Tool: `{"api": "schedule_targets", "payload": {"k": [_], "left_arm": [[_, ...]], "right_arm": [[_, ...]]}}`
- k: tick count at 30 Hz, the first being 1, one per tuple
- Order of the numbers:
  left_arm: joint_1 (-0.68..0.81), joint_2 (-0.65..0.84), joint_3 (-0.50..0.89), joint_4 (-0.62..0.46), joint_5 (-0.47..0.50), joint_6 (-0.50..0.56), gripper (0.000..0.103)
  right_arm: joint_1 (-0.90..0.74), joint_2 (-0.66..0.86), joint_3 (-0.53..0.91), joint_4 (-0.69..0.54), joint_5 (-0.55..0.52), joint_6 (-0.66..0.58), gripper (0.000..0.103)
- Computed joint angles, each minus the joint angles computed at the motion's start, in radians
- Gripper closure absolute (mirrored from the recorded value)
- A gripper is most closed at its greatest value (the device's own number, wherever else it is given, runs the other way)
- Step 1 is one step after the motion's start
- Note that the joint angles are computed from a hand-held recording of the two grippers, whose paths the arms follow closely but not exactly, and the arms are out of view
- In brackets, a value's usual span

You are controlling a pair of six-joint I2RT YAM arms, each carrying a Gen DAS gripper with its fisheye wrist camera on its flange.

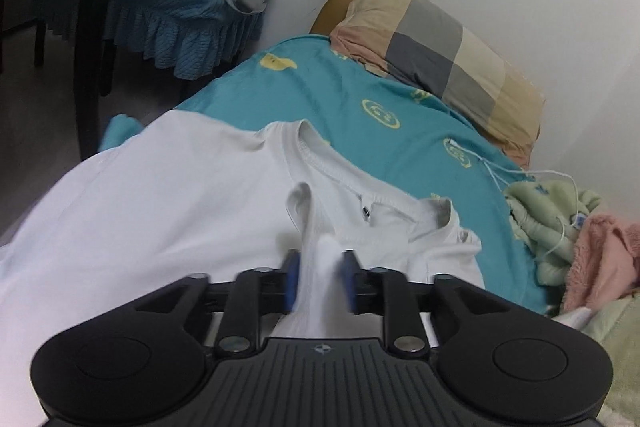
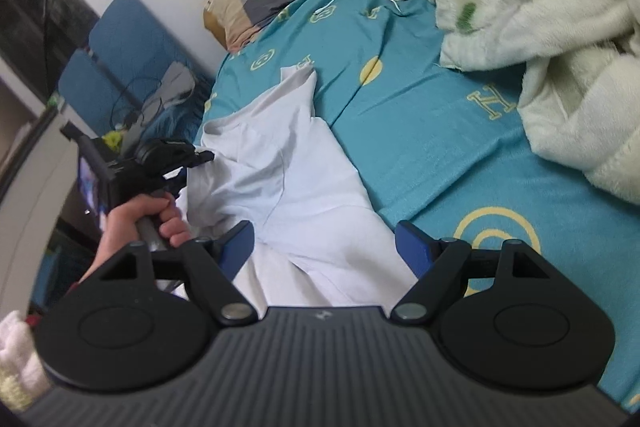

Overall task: Fold clothes
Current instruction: 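Grasp the T-shirt side with the left gripper and fold it inward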

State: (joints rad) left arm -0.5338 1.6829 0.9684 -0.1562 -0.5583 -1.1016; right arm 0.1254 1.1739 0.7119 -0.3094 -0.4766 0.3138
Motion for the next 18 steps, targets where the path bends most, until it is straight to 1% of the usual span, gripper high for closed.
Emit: {"api": "schedule_targets", "payload": {"k": [2, 4, 5, 7, 9, 12, 14, 16, 17, 18], "left_arm": [[-0.063, -0.076, -0.015, -0.092, -0.047, -0.026, 0.057], [-0.149, -0.137, 0.008, -0.236, -0.108, -0.088, 0.047], [-0.204, -0.162, 0.024, -0.310, -0.141, -0.136, 0.044], [-0.333, -0.200, 0.047, -0.432, -0.196, -0.253, 0.043], [-0.485, -0.186, 0.106, -0.578, -0.242, -0.409, 0.043], [-0.703, -0.090, 0.238, -0.786, -0.298, -0.658, 0.044], [-0.816, 0.009, 0.354, -0.902, -0.305, -0.792, 0.046], [-0.903, 0.116, 0.485, -0.999, -0.312, -0.858, 0.046], [-0.939, 0.170, 0.551, -1.042, -0.317, -0.885, 0.046], [-0.966, 0.216, 0.604, -1.069, -0.321, -0.910, 0.046]], "right_arm": [[0.001, -0.009, 0.007, -0.018, -0.002, -0.031, 0.024], [-0.012, -0.035, 0.017, -0.052, -0.022, -0.073, 0.024], [-0.020, -0.050, 0.023, -0.071, -0.032, -0.094, 0.024], [-0.036, -0.078, 0.035, -0.111, -0.054, -0.138, 0.024], [-0.080, -0.113, 0.051, -0.160, -0.098, -0.183, 0.024], [-0.224, -0.163, 0.081, -0.269, -0.237, -0.289, 0.024], [-0.355, -0.168, 0.114, -0.379, -0.352, -0.403, 0.024], [-0.460, -0.142, 0.164, -0.510, -0.425, -0.557, 0.024], [-0.496, -0.133, 0.179, -0.557, -0.439, -0.616, 0.024], [-0.520, -0.135, 0.180, -0.574, -0.438, -0.643, 0.024]]}}
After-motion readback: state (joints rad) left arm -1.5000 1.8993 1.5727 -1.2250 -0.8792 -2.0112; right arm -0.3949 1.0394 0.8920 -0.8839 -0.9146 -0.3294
